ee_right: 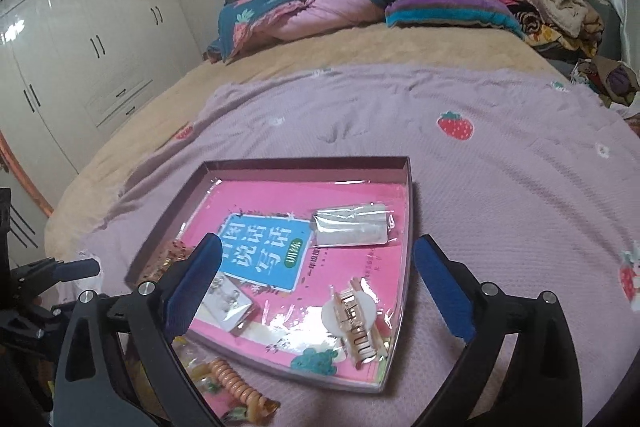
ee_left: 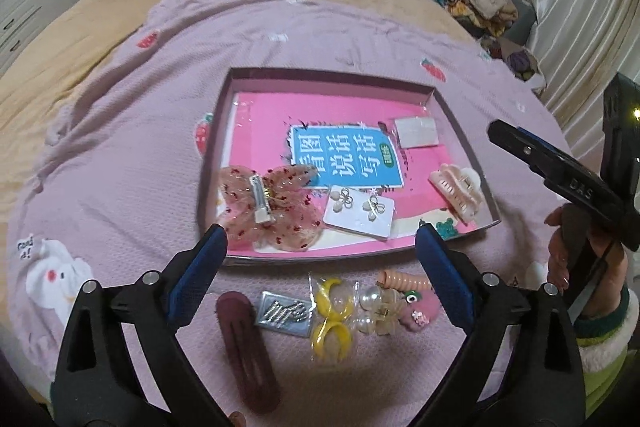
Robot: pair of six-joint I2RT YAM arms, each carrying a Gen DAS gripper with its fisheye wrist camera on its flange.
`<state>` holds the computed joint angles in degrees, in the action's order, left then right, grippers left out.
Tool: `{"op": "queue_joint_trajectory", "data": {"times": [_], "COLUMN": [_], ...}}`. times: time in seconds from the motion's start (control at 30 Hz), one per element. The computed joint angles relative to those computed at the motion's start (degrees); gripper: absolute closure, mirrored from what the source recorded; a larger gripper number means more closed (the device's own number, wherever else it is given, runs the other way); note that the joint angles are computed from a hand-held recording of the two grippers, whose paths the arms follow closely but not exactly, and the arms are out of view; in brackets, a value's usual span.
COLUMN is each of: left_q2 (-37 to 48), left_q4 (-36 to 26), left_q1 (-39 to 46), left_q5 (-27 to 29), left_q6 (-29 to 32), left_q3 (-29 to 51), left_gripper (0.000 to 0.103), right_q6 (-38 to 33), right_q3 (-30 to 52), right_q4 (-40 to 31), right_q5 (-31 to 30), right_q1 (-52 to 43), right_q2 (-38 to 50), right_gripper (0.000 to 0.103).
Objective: Organize jewelry
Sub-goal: 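Withdraw both tools from the box toward the remaining accessories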
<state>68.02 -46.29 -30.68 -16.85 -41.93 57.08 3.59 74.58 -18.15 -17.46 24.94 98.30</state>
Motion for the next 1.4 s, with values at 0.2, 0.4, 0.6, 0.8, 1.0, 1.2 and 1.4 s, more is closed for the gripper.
{"op": "queue_joint_trajectory", "data": {"times": [0.2,0.4,0.6,0.8,1.0,1.2,1.4], "left_q2": [-5.63,-10.74,-14.03,-16.87,-19.63,-21.94,-23.46], "left_q4": [-2.16,-4.83,-8.39,-9.99,-13.11,-15.9,-19.43], "left_q1": [-0.24,-1.53,-5.4,-8.82,-15.64,-19.95,-25.06], "left_q5": [-1.52,-3.91,-8.91,-11.45,-15.75,-18.23,-21.28], "left_q6": [-0.97,-2.77,-4.66,-6.72,-11.15,-15.0,-19.7], "left_q3": [-1.38,-2.07,-1.47,-2.4,-3.71,-4.82,-5.19], "left_gripper": [0.012,0.012,0.01,0.01,0.01,0.01,0.01], "right_q6": [0.95,1.85,2.47,3.07,4.35,6.05,7.58], "right_q3": [-3.73,-6.9,-10.78,-14.51,-18.21,-20.78,-23.12], "right_q4": [-0.67,-1.83,-3.07,-4.12,-5.22,-6.73,-8.1], "right_q5": [0.7,1.85,3.56,5.27,8.55,11.7,15.04], "right_q1": [0.44,0.9,2.47,4.32,8.13,12.31,16.9], "right_q2": [-7.57,-13.28,-19.65,-25.49,-30.9,-34.23,-37.22], "right_gripper": [0.007,0.007,0.006,0.006,0.006,0.006,0.006]}}
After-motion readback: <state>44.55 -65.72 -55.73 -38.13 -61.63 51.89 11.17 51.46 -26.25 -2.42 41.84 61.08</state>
